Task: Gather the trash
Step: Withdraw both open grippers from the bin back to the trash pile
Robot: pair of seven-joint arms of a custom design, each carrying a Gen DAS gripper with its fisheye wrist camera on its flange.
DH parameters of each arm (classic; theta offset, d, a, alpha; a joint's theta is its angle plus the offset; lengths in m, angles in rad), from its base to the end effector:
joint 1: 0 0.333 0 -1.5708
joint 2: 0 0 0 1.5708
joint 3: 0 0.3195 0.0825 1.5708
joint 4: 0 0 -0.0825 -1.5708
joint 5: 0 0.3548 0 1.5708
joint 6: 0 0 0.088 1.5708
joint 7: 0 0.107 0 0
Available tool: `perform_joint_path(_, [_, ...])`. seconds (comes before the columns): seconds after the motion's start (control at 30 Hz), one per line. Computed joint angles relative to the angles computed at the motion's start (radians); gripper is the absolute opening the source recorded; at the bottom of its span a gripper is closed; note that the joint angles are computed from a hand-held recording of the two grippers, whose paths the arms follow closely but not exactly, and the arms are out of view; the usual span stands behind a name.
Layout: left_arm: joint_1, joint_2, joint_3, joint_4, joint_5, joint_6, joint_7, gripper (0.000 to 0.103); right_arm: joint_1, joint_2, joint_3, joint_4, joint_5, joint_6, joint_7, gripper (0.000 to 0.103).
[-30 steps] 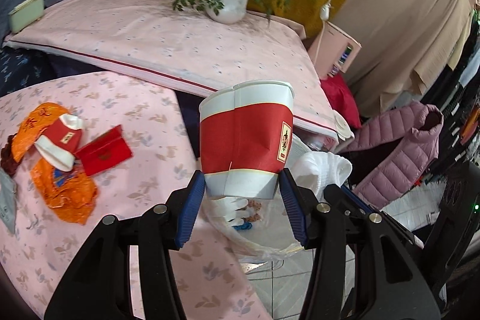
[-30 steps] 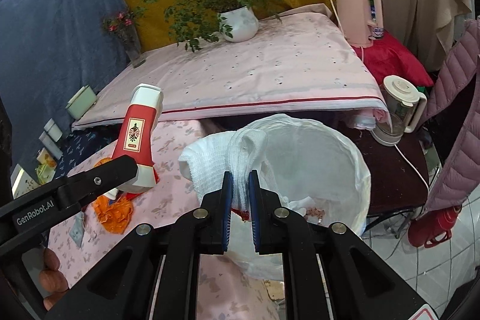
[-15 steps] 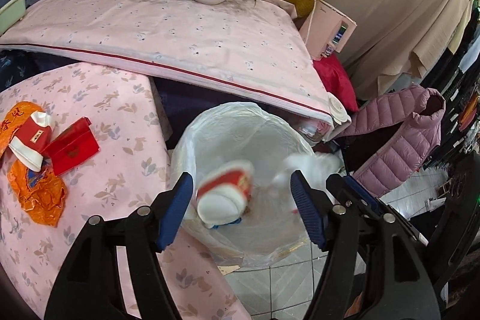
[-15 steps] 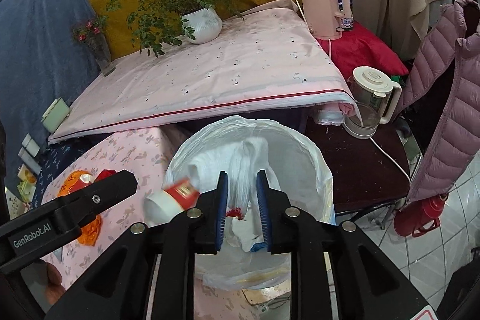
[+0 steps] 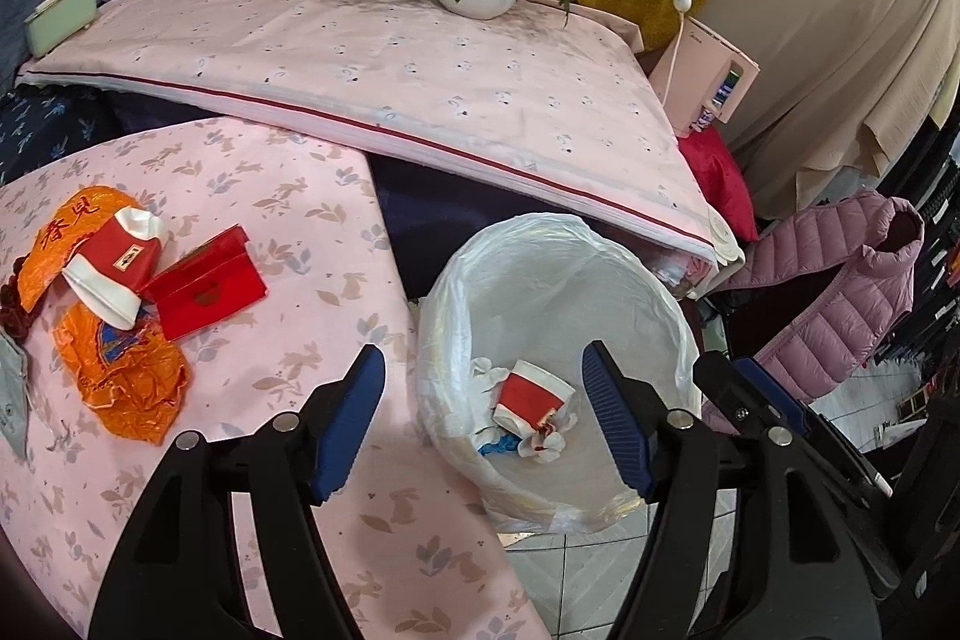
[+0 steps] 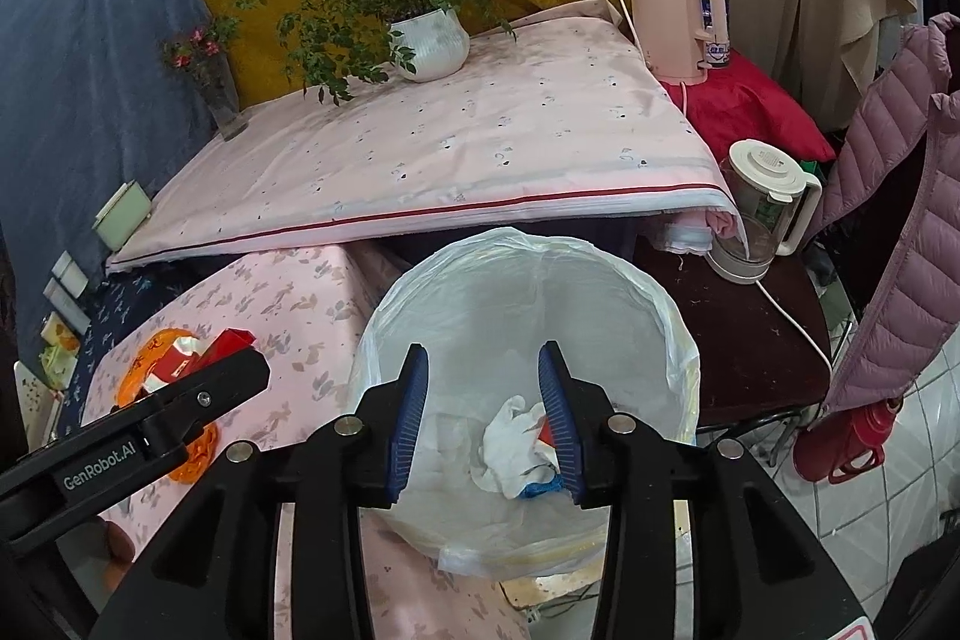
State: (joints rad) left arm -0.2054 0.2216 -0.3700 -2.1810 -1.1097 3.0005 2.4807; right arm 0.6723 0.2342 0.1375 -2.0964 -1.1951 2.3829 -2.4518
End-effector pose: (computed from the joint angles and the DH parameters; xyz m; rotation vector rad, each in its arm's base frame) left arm 0.5028 -0.2412 0.3569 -1.5948 2.3752 -1.0669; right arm 0.3987 0.4020 0.3432 -1.1913 2.1637 -0.7029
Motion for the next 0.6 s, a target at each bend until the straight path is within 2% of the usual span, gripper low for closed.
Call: perform_joint_path(0.6, [0.039, -0.035, 0.040, -0.041, -0.114, 0.036, 0.079, 0.065, 0.051, 0.104, -0.021, 0.157, 0.045, 0.005, -0.146, 0.040])
